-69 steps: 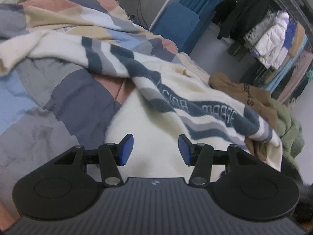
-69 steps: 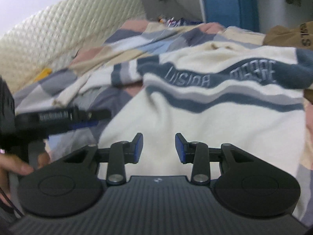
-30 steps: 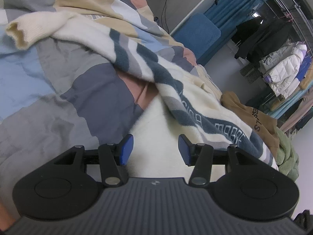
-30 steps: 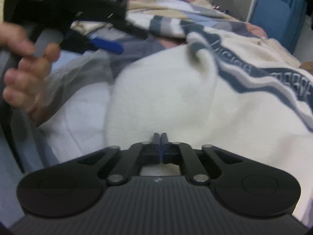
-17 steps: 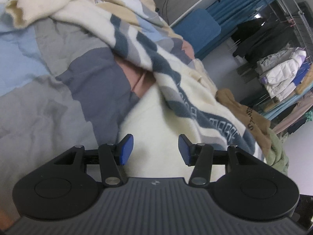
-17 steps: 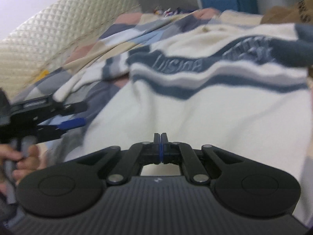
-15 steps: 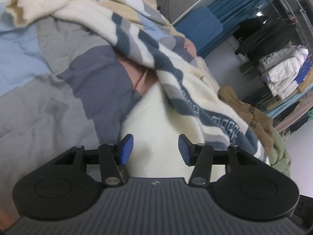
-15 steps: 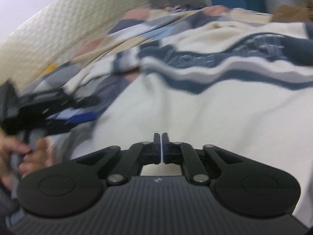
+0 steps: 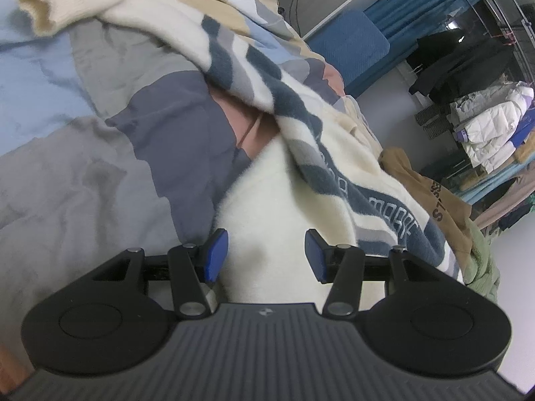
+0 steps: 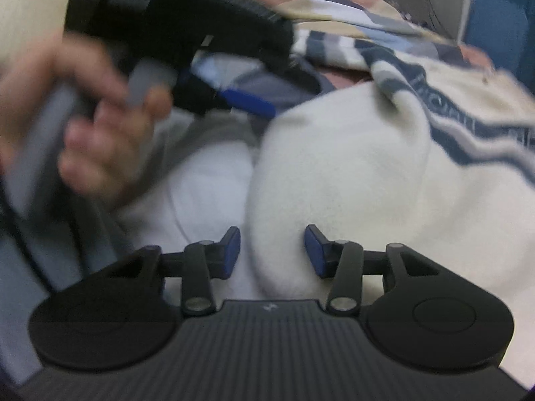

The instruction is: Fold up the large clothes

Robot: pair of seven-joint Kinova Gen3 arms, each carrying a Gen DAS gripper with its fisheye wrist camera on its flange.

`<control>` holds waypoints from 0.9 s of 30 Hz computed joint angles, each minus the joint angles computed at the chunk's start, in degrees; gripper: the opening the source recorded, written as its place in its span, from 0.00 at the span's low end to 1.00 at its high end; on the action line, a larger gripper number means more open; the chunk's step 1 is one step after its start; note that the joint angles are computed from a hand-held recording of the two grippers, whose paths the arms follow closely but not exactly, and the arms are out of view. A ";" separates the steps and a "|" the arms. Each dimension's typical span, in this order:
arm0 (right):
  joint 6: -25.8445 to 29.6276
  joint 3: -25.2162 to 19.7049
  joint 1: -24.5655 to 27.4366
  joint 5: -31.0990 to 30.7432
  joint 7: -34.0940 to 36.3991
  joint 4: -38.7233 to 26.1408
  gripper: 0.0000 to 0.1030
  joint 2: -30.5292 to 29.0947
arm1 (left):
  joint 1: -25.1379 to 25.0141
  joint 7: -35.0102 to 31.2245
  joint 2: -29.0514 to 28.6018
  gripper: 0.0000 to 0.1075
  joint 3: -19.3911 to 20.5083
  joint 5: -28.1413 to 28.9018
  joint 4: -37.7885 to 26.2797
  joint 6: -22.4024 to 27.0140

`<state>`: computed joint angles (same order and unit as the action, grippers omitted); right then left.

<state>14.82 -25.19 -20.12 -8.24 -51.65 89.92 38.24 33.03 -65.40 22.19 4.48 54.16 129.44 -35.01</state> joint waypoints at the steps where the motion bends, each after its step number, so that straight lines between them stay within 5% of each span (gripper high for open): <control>1: -0.75 2.65 -2.43 1.48 -0.69 0.55 0.41 -0.52 | 0.02 0.17 -0.03 0.53 0.04 0.03 0.07 -0.12; 5: -1.68 5.92 -4.60 2.18 -4.38 0.85 0.12 -1.78 | -0.17 1.39 -0.12 0.53 0.27 -0.57 0.45 -0.58; 10: 0.38 -1.26 4.42 -4.10 -5.82 -2.77 0.10 -0.53 | 0.61 3.31 -0.13 0.53 0.42 -1.09 1.27 -2.87; 14: 0.22 -5.06 10.94 -10.16 -8.74 -5.71 0.10 1.36 | 4.29 9.94 0.08 0.53 -4.45 -6.31 2.38 -3.33; 24: 4.83 -5.54 17.39 -21.64 -20.61 -10.32 0.10 7.07 | -19.86 23.21 7.67 0.53 19.45 -29.61 4.74 -14.95; 27: 3.90 -5.53 17.00 -21.58 -20.31 -9.58 0.12 6.60 | -23.96 24.06 10.80 0.51 22.99 -36.55 3.75 -16.76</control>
<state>18.72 -30.72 -3.13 -29.82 -71.96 80.34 44.84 9.07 -41.34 33.00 27.48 17.62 133.19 -51.77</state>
